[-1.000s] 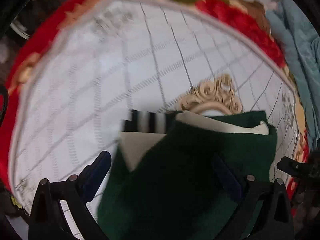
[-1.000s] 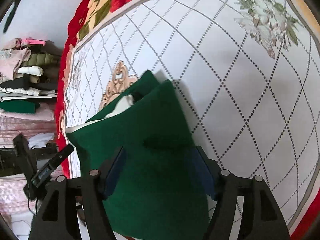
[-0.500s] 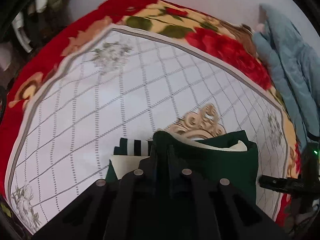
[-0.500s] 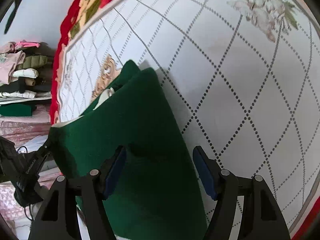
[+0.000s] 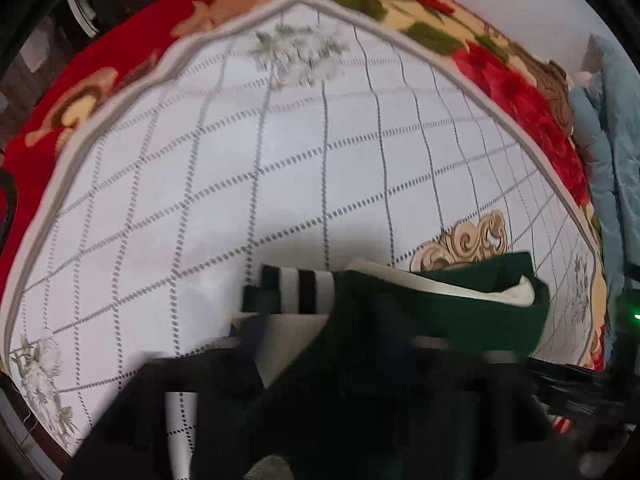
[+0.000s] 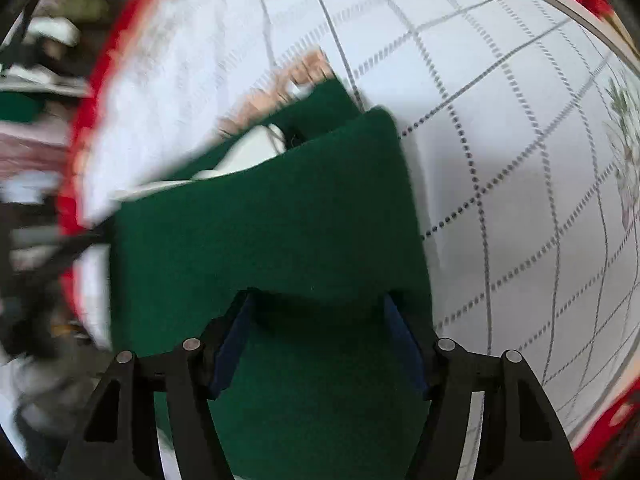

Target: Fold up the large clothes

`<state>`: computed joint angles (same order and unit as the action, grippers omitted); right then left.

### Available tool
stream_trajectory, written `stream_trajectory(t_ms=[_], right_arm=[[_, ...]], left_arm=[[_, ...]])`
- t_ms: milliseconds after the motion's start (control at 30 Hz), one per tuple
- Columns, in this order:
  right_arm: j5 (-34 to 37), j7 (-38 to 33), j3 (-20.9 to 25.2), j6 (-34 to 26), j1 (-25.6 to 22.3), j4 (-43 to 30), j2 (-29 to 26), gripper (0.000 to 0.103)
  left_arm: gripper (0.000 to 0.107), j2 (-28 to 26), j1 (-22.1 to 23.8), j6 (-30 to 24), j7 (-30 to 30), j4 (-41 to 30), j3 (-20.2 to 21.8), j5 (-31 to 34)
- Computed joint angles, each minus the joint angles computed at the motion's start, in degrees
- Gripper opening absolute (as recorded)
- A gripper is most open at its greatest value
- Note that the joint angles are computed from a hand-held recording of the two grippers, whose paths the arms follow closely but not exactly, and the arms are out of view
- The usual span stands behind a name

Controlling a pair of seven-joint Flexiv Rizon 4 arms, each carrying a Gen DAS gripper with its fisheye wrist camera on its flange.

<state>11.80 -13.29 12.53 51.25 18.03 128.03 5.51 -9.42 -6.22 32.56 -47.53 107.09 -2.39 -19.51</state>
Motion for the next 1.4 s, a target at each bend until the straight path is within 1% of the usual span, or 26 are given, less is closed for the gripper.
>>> stream_trajectory(t_ms=[33,67,167,267,300,333,367,433,467,567,600,633,733,800,867,933,967,1067,1100,1133,1167,1200,1233,1300,1367,1400], right_arm=[[1.03,-0.23,-0.39,0.73,0.05,-0.15,-1.70,0.069],[2.10,0.01,-0.61,0.93,-0.16,-0.21,-2.15,0.069],[5.32,-3.13,-1.34,-4.23,-0.82,-2.43,-0.37,0.069],[-1.53,1.58,0.67,-9.38,-0.84,-2.85,4.39,0.066],[-5.22,3.72,1.91,-9.46,-0.71,-2.89,6.11,0.053],[-6.67,4.82,2.58,-8.39,-0.31,-2.90,6.98,0.033],[-5.94,4.50,2.83,-5.78,0.73,-3.34,6.91,0.029],[-1.04,-0.47,1.98,0.33,3.67,-4.98,3.78,0.022],[0.89,-3.98,1.34,1.24,5.00,-7.01,0.83,0.021],[4.97,-13.31,0.67,-5.57,6.69,-14.27,-8.63,0.020],[3.84,-13.35,0.82,-7.16,6.72,-15.11,-11.30,0.010],[3.69,-13.41,0.97,-7.02,6.37,-15.25,-12.73,0.005],[13.51,-16.51,1.50,-10.32,2.58,-17.53,-11.98,0.005],[13.08,-14.85,1.55,-12.02,2.16,-17.97,-9.70,0.006],[7.20,-12.70,2.08,-9.48,3.44,-17.93,-7.48,0.011],[7.52,-14.38,2.63,-6.12,4.69,-19.70,-8.10,0.011],[9.65,-16.76,2.92,-4.66,5.42,-21.61,-10.21,0.011],[8.42,-19.48,3.88,-5.64,6.80,-26.06,-17.54,0.009],[8.66,-19.76,3.01,-4.78,8.40,-26.36,-20.23,0.000],[9.61,-18.29,3.45,-1.03,8.39,-25.26,-21.32,0.000],[14.28,-18.59,4.79,3.68,6.79,-24.37,-21.78,0.000],[17.90,-19.74,6.84,4.66,4.31,-24.60,-21.95,0.000],[21.56,-21.15,7.02,4.32,3.41,-24.85,-21.31,0.000],[21.65,-21.07,7.11,5.83,3.43,-22.75,-17.94,0.001],[16.52,-16.89,6.41,9.97,5.55,-17.61,-12.39,0.013],[11.79,-11.60,6.09,11.79,6.83,-13.79,-8.66,0.033]], left_arm=[[0.092,0.15,0.02,0.74,0.20,0.32,0.05,-0.18],[0.092,0.35,0.03,1.01,-0.72,0.19,0.42,1.14],[0.093,2.37,0.78,0.60,-1.34,0.76,1.42,2.36],[0.093,5.64,1.75,0.54,-1.79,2.45,2.72,3.27],[0.093,7.04,2.20,0.11,-2.27,3.29,3.40,4.54],[0.093,7.98,2.55,0.07,-2.35,4.16,3.81,5.55],[0.093,8.31,2.83,0.28,-2.82,4.64,3.99,6.68],[0.093,9.10,4.01,-0.16,-4.54,5.74,4.95,9.13],[0.093,9.22,4.65,-0.01,-5.31,6.03,5.32,9.95],[0.093,9.18,6.74,1.16,-7.51,6.53,6.46,12.18],[0.093,8.96,7.48,1.26,-8.57,6.34,6.77,12.75],[0.093,8.83,8.20,0.88,-9.19,6.14,7.07,12.79],[0.093,8.79,9.83,-0.10,-10.45,5.60,7.60,12.40],[0.093,9.36,10.88,-0.79,-10.76,5.49,8.16,11.29],[0.093,10.08,11.68,-1.11,-10.28,5.66,8.55,10.61],[0.093,10.45,12.29,-0.73,-9.79,6.14,8.81,10.34],[0.093,10.35,12.63,-0.83,-9.59,6.21,8.92,10.44],[0.093,9.58,13.29,-1.32,-10.01,5.78,8.83,10.97],[0.093,9.66,13.52,-1.92,-10.27,5.48,8.92,11.14],[0.093,9.97,13.79,-2.74,-10.06,5.36,9.10,10.60],[0.093,10.39,14.01,-3.62,-9.61,5.30,9.26,9.92],[0.093,10.82,14.12,-4.15,-9.27,5.39,9.35,9.87],[0.093,11.43,14.29,-5.05,-9.03,5.55,9.54,9.81],[0.093,12.47,14.78,-7.87,-9.30,5.88,10.02,9.74],[0.093,13.55,15.60,-11.72,-10.09,6.48,10.85,8.67],[0.093,14.32,16.05,-13.51,-10.49,7.21,11.39,7.76]])
